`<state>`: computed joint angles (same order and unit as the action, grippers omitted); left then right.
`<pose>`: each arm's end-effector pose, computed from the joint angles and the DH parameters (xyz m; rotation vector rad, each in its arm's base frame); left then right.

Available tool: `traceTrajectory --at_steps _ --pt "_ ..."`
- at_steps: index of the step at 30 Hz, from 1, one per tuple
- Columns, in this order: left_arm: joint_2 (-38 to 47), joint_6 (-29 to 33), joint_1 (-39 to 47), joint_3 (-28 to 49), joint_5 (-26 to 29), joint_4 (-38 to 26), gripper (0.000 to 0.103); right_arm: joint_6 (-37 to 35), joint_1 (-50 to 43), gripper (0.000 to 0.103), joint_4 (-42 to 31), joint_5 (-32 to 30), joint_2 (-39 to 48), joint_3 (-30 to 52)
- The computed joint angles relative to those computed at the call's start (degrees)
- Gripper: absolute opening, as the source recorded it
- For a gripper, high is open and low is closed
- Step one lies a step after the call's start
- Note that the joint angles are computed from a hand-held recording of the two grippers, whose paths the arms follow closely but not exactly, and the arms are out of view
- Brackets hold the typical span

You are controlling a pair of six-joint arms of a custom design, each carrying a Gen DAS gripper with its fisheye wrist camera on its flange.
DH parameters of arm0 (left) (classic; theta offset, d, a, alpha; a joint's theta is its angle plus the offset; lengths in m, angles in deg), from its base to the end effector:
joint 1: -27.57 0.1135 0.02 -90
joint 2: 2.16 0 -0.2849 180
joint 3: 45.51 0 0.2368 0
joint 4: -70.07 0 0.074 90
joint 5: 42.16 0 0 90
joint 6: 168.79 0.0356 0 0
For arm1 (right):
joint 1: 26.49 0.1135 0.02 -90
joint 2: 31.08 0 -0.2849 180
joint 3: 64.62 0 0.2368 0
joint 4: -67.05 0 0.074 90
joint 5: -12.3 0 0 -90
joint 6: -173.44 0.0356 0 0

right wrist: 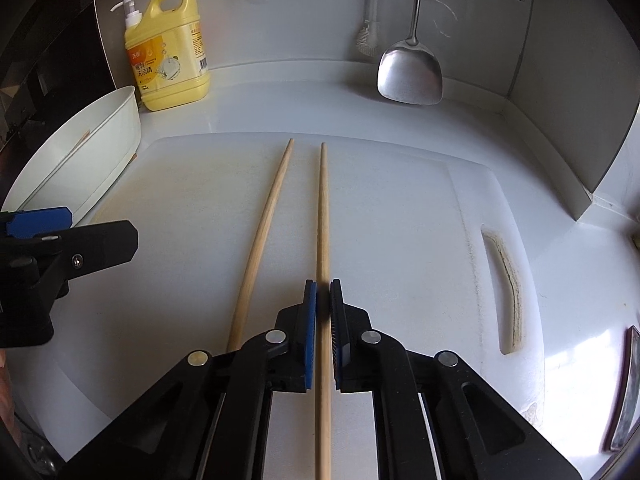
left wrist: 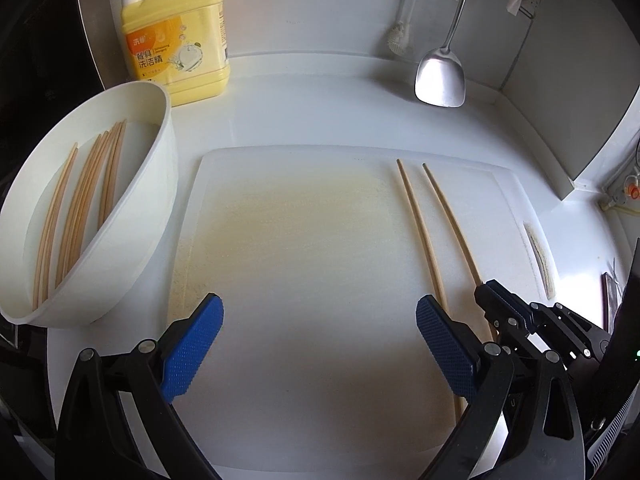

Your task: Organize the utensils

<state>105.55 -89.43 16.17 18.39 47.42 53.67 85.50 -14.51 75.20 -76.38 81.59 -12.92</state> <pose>0.3255 -0.0654 0.1259 0.0149 2.6271 -0.1241 0.3043 0.0637 0.0820 -0.2060 2.4853 0.0740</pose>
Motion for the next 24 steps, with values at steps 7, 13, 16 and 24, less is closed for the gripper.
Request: traceTrajectory --at_steps 7,13,16,24 --pt "3.6 -2.0 -4.8 2.7 -1.8 1.6 0.095 -1.9 -6.0 0.007 0.4 -1.9 -0.1 -0.4" --pt "7.7 -4.3 -7.8 5.9 -3.0 1.8 0.095 -4.0 -10.2 0.007 0.5 -4.4 -0.3 -1.0" --pt "9.4 -5.1 -9.0 7.2 -4.2 2.1 0.095 -4.7 -11.8 0.007 0.6 -6.5 -0.4 -1.2" --pt "12.0 -5.3 -10.2 8.4 -6.4 3.4 0.095 -6.1 -13.5 0.008 -0.2 -8.9 -0.5 -0.9"
